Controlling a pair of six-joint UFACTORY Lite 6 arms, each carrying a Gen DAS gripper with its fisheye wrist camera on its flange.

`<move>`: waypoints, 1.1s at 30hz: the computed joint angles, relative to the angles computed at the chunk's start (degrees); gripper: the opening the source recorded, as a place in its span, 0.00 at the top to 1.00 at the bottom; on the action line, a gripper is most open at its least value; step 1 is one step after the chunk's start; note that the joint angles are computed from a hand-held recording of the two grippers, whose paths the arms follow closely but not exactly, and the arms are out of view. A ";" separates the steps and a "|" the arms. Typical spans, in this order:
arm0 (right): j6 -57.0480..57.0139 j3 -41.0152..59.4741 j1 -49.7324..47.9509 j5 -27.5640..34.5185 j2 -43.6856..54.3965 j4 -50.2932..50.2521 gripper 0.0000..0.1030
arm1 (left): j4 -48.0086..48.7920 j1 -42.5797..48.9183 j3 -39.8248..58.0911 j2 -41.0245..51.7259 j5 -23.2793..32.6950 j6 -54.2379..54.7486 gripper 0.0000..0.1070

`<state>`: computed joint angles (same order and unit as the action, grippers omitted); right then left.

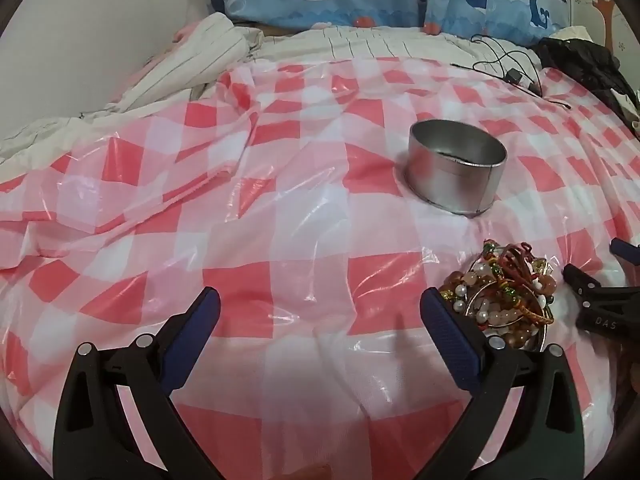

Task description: Organize jewelry

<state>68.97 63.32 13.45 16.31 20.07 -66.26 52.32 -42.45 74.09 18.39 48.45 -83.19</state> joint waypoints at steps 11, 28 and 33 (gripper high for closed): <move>-0.04 0.05 0.04 0.13 0.09 -0.03 0.07 | 3.61 0.62 -9.52 -7.66 -2.54 -6.19 0.10; -0.74 0.23 0.23 0.41 0.03 0.77 0.07 | -4.22 5.77 -14.53 -10.32 -12.28 -3.26 0.11; -0.59 0.22 0.17 0.35 0.09 0.56 0.07 | 0.37 3.24 -12.56 -6.38 -10.55 -8.20 0.11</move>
<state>68.39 63.54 13.61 16.67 20.16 -65.70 52.69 -39.21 61.53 12.01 37.90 -91.39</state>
